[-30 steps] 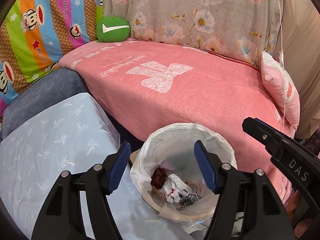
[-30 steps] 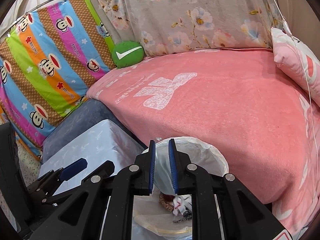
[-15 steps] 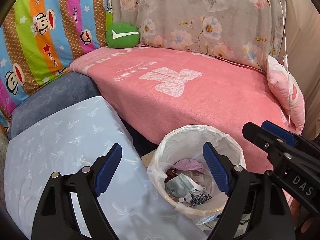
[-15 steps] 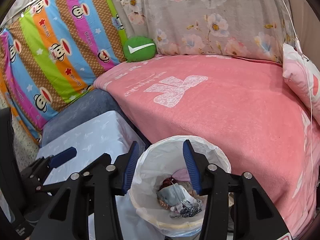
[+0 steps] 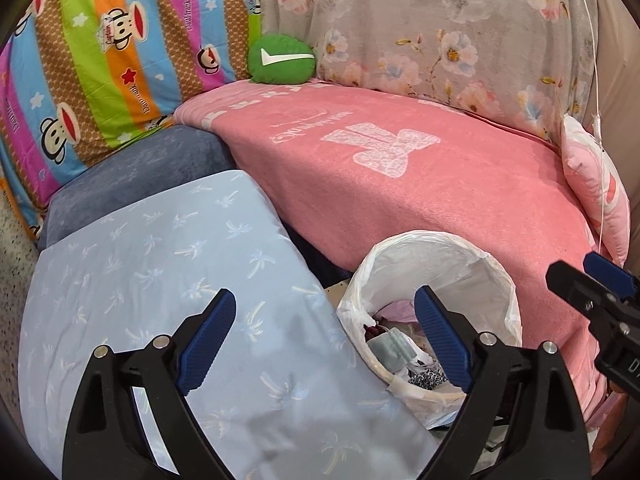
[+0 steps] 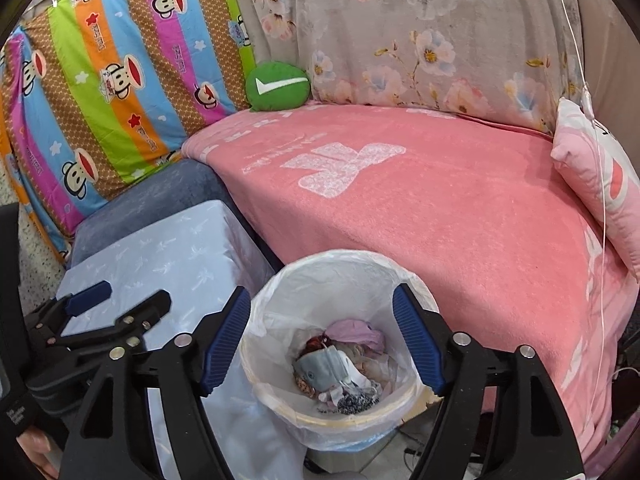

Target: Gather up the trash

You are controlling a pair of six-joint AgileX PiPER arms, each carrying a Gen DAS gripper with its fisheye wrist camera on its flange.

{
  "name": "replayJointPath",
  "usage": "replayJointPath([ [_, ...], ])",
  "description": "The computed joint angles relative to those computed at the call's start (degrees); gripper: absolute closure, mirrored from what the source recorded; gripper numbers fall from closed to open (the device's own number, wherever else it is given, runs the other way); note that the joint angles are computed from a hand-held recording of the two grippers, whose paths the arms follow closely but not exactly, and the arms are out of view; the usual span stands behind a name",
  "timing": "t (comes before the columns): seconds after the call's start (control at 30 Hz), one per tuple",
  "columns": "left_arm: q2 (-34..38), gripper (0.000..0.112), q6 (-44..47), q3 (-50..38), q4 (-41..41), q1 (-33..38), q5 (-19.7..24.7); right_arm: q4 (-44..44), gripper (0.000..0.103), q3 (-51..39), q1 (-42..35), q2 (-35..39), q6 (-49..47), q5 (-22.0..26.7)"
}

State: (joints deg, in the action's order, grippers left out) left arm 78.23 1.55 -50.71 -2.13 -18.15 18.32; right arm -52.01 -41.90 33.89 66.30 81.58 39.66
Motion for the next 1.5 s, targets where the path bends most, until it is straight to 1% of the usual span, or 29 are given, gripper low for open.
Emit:
replayJointPath([
  [0.1,-0.8,0.021,-4.2,1.4,4.1,0.0,-0.3,0.9,0.028,0.7,1.3,-0.2,-0.1,2.1],
  [0.2,-1.2,0.021,-6.7,2.1,7.0,-0.3,-0.1,0.9,0.026,1.8,2.6,-0.5,1.2,2.7],
  [0.27,-1.5,0.020,-8.5,2.4,8.8,-0.6,0.1,1.1,0.020,2.5,3.3,-0.6,1.9,2.6],
  [0.3,-1.6,0.020,-9.6,2.6,9.8,-0.8,0.1,1.3,0.019,2.6,3.5,-0.4,1.8,2.7],
  [0.47,-2.5,0.020,-10.6,3.4,11.0,-1.0,0.5,0.0,0.019,3.2,6.8,0.7,4.4,5.1],
  [0.6,-2.6,0.019,-13.4,3.6,13.6,-1.7,0.9,-0.8,0.017,3.9,8.1,1.1,5.5,6.2],
  [0.67,-2.6,0.019,-12.2,3.6,12.4,-1.5,1.1,-1.1,0.016,3.8,8.6,1.5,5.8,7.0],
  [0.93,-2.5,0.019,-12.6,4.0,12.6,-2.1,1.3,-0.8,0.016,4.3,8.3,1.8,5.7,6.4],
  [1.1,-2.1,0.019,-15.9,4.2,15.6,-3.1,1.5,-0.7,0.015,4.7,7.9,1.6,6.0,5.5],
  [1.13,-2.0,0.019,-16.2,4.3,15.8,-3.2,1.6,-0.4,0.009,4.7,7.6,1.6,5.8,5.0],
  [1.17,-2.0,0.019,-16.4,4.3,15.9,-3.2,1.6,-0.2,0.006,4.8,7.6,1.6,5.9,4.9],
  [1.5,-1.8,0.019,-18.0,4.9,17.5,-3.7,1.3,-0.4,0.006,5.1,7.7,1.8,6.3,4.6],
])
